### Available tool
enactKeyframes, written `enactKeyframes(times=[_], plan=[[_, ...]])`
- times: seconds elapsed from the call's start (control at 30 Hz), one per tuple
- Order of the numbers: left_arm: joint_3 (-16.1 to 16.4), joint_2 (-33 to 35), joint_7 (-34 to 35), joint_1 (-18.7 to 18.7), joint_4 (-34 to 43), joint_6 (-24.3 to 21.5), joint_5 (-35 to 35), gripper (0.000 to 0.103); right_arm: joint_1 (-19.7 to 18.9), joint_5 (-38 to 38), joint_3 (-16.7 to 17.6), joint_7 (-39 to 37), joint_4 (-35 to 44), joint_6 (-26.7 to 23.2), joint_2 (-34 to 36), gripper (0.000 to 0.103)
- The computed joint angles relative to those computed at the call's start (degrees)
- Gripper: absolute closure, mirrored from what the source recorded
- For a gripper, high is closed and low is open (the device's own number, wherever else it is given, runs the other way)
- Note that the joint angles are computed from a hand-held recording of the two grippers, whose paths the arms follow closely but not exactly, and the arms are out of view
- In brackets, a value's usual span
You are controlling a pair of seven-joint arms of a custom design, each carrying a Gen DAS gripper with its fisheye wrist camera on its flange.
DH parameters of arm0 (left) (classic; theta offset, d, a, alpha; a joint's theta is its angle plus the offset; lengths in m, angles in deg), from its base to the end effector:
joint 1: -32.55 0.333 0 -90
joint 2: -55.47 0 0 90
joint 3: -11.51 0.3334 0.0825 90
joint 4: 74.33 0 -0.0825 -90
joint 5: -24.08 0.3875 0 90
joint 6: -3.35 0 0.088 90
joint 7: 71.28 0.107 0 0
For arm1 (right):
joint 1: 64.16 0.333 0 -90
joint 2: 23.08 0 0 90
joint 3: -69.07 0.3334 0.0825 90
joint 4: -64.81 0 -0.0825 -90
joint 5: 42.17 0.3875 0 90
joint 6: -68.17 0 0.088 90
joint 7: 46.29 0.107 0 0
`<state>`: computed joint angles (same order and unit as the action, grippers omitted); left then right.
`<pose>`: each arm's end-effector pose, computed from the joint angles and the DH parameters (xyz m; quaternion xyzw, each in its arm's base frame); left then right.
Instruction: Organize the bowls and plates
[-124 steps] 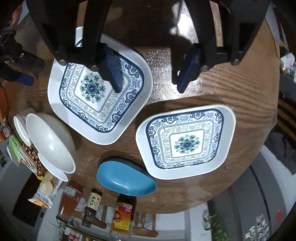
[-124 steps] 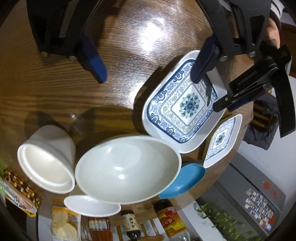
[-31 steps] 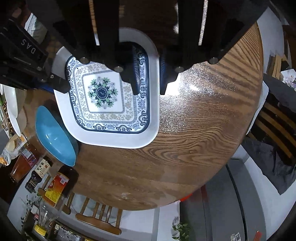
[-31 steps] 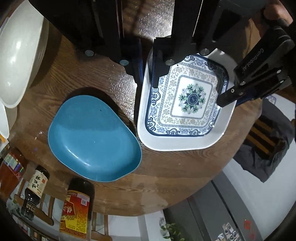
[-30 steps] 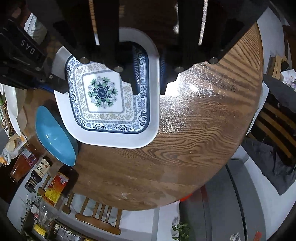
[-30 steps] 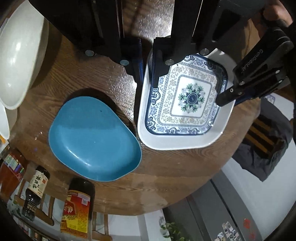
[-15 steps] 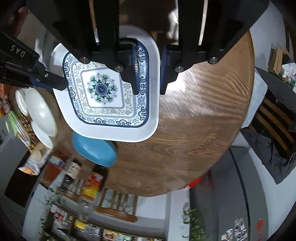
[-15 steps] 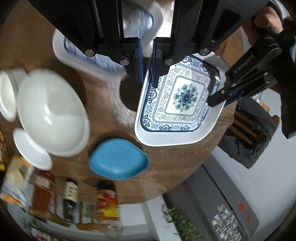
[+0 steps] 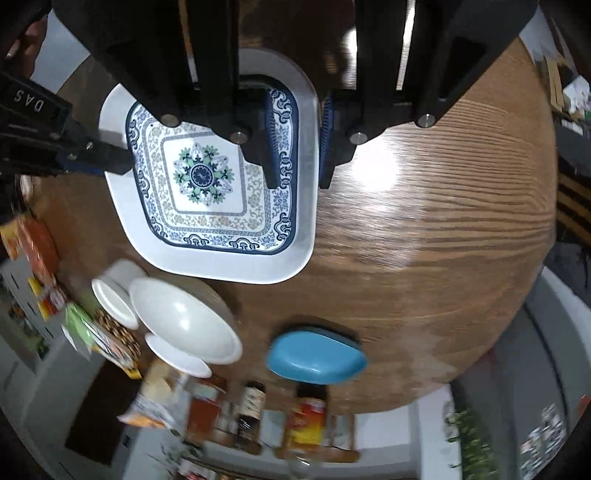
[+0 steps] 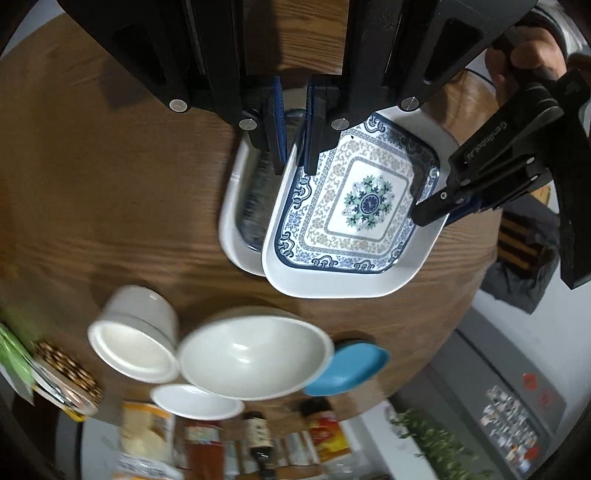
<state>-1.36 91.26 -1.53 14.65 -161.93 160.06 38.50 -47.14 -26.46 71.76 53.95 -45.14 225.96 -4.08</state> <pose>0.6686 -0.3656 0.3788 -0.5658 0.7695 -0.2700 0.1223 0.6330 0.2122 0.3895 -0.6586 0.7056 -0.0465 0.2574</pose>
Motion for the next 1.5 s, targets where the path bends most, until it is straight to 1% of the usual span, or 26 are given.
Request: enactKeyframes(times=[0.2, 0.27, 0.33, 0.43, 0.6, 0.67, 0.7, 0.77, 0.8, 0.87, 0.9, 0.97, 1.0, 1.03, 1.17, 1.2, 1.23, 1.27, 1.33, 1.4, 1.43, 1.5], plan=[[0.83, 3.26, 0.61, -2.42, 4.67, -2.36, 1.75, 0.084, 0.22, -0.86, -0.95, 1.65, -1.10, 1.29, 0.57, 0.092], [0.85, 4.30, 0.99, -2.70, 6.34, -3.37, 1.84, 0.084, 0.13, -0.94, -0.90, 1.83, -0.69, 1.28, 1.03, 0.092], [1.35, 4.99, 0.86, -3.27, 7.56, -4.28, 2.27, 0.083, 0.96, -2.49, -1.65, 2.95, -0.71, 1.15, 1.10, 0.092], [1.45, 5.28, 1.14, -3.40, 7.99, -5.17, 2.46, 0.083, 1.33, -3.89, -2.00, 3.61, -0.73, 1.05, 1.28, 0.092], [1.62, 5.41, 1.04, -3.64, 7.89, -5.58, 2.74, 0.084, 2.77, -7.49, -3.37, 6.43, -0.76, 1.11, 1.35, 0.092], [1.50, 5.34, 1.13, -3.61, 7.76, -5.47, 2.75, 0.084, 3.71, -9.82, -4.48, 8.38, -0.66, 0.76, 1.33, 0.092], [1.66, 5.25, 1.06, -3.75, 7.67, -5.23, 2.99, 0.083, 3.58, -10.12, -4.41, 8.72, -0.68, 0.77, 1.33, 0.092], [2.24, 4.92, 0.54, -4.17, 7.27, -4.51, 3.82, 0.083, 2.88, -9.76, -3.86, 8.66, -0.68, 0.48, 1.28, 0.091], [2.23, 4.81, 0.42, -4.14, 7.14, -4.23, 3.91, 0.083, 3.35, -10.81, -4.45, 9.70, -0.61, 0.14, 1.25, 0.091], [2.42, 4.58, 0.28, -4.21, 7.00, -3.85, 4.34, 0.083, 3.24, -11.46, -4.41, 10.02, -0.84, 0.59, 1.02, 0.092], [2.60, 4.52, -0.06, -4.33, 6.94, -3.64, 4.54, 0.081, 3.61, -12.48, -4.91, 10.79, -0.96, 0.80, 0.81, 0.091], [2.63, 4.40, -0.44, -4.20, 6.93, -3.38, 4.62, 0.072, 4.18, -14.50, -5.76, 12.21, -1.10, 1.33, 0.48, 0.091], [2.70, 4.39, -0.61, -4.18, 6.97, -3.30, 4.72, 0.062, 3.90, -14.67, -5.57, 12.11, -1.24, 1.93, 0.29, 0.091], [2.91, 4.29, -0.93, -4.23, 6.97, -3.16, 4.92, 0.054, 3.51, -14.41, -5.14, 11.77, -1.07, 2.39, 0.30, 0.091], [3.92, 3.91, -2.77, -4.64, 6.97, -2.32, 5.98, 0.044, 1.91, -12.33, -3.59, 9.16, -0.63, 4.11, 0.07, 0.090], [4.12, 3.90, -3.22, -4.71, 7.13, -2.33, 6.24, 0.038, 1.87, -12.15, -3.53, 8.74, -0.44, 4.48, 0.06, 0.089], [4.30, 3.88, -3.73, -4.74, 7.32, -2.29, 6.46, 0.032, 1.96, -12.11, -3.57, 8.48, 0.02, 4.61, 0.16, 0.083], [4.46, 3.89, -4.21, -4.76, 7.50, -2.20, 6.67, 0.030, 1.85, -11.86, -3.44, 7.94, 0.32, 4.99, 0.19, 0.078], [4.91, 4.02, -5.31, -4.85, 8.10, -2.14, 7.16, 0.024, 2.06, -11.73, -3.67, 7.75, 0.72, 5.50, 0.12, 0.053], [4.78, 4.32, -5.72, -4.57, 8.86, -2.41, 7.16, 0.021, 3.52, -13.60, -5.40, 9.53, 1.32, 6.67, 0.35, 0.043], [4.89, 4.50, -5.99, -4.59, 9.30, -2.63, 7.29, 0.019, 4.24, -14.83, -6.25, 10.30, 1.71, 7.21, 0.46, 0.042], [5.38, 4.97, -6.75, -4.85, 10.39, -3.06, 7.80, 0.016, 4.35, -15.61, -6.43, 10.26, 2.98, 7.45, 0.90, 0.042]])
